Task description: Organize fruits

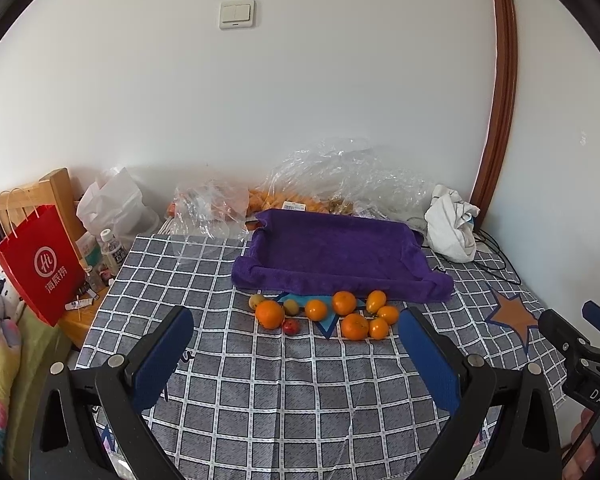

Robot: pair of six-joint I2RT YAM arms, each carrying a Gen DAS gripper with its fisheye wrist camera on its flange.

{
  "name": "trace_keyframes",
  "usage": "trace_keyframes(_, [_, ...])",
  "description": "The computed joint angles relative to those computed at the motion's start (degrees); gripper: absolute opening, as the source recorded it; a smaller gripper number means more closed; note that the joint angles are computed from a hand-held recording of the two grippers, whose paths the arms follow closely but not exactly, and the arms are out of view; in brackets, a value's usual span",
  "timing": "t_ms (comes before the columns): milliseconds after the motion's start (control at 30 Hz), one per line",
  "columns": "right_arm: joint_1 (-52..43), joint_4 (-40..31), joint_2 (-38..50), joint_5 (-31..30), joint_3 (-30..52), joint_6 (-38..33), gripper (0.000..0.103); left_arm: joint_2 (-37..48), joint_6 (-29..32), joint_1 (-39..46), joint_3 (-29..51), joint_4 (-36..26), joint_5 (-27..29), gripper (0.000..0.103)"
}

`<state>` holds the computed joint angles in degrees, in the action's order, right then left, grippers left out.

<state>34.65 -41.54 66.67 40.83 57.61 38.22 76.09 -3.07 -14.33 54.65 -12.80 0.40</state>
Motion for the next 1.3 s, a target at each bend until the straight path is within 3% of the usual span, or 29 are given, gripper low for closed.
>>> trace_keyframes(1100, [1.6,0.86,1.98,1.13,0.76,0.09,0.103,-0.45,0.36,0.6,-0.6,0.44,-0.12,0.103])
trace_keyframes(1300, [0.22,6.07,2.98,-1.39,-1.59,-1.28,0.103,1.9,1.41,1.62,-0.38,1.98,0.71,0.103])
